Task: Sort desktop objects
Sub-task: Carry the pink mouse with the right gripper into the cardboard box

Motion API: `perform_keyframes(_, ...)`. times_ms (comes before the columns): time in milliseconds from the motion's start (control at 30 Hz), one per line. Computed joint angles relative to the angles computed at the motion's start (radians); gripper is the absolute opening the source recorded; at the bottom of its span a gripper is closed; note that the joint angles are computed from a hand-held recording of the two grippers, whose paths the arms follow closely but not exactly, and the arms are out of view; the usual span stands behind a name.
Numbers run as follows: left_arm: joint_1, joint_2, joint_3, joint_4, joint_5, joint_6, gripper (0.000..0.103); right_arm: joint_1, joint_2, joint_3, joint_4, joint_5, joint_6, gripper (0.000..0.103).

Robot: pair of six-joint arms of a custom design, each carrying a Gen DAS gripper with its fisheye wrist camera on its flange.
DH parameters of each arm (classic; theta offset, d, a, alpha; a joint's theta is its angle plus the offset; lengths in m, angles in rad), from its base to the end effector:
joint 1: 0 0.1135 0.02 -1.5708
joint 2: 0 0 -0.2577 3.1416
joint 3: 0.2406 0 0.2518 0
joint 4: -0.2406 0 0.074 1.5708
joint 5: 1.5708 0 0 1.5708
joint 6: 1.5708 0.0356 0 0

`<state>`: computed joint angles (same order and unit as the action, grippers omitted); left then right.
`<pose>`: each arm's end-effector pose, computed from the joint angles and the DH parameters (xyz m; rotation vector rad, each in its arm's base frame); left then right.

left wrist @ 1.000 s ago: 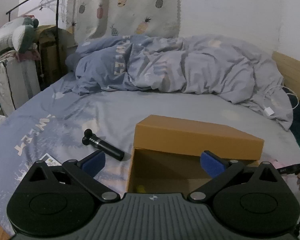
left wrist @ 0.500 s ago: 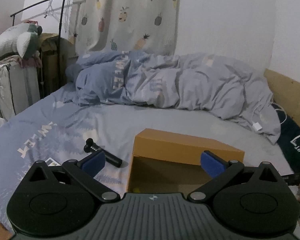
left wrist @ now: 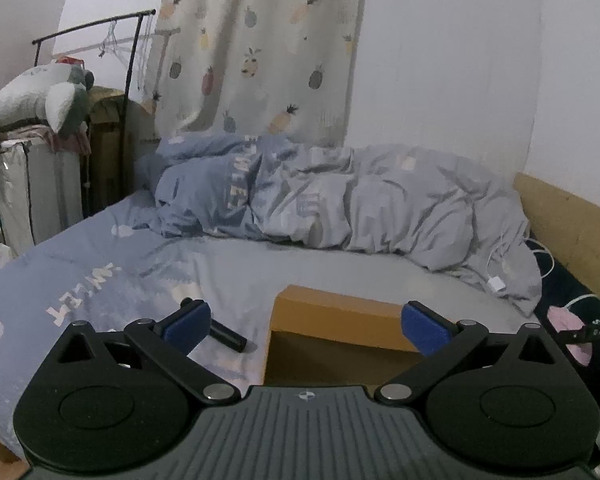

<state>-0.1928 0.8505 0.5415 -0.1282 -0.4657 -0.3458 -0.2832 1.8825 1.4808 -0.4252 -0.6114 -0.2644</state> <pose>0.1965 -0.0221 0.2452 -0.4399 1.9105 0.1149 0.4065 -0.0970 0.2425 -0.2544 2.2401 0.4438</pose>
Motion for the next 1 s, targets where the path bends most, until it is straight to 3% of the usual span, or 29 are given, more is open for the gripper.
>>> perform_keyframes(167,0.006,-0.066,-0.024,-0.021,-0.012,0.007,0.103,0.06,-0.142,-0.095,-0.031,-0.053,-0.025,0.064)
perform_keyframes(433,0.045,-0.176,-0.061,-0.08,0.006,-0.006,0.103,0.199,-0.304,-0.229,-0.047,-0.05,-0.022,0.064)
perform_keyframes(1000,0.068,-0.385,-0.079,-0.235,0.003,0.001,0.103,0.403,-0.441,-0.338,-0.095,0.05,0.016,0.064)
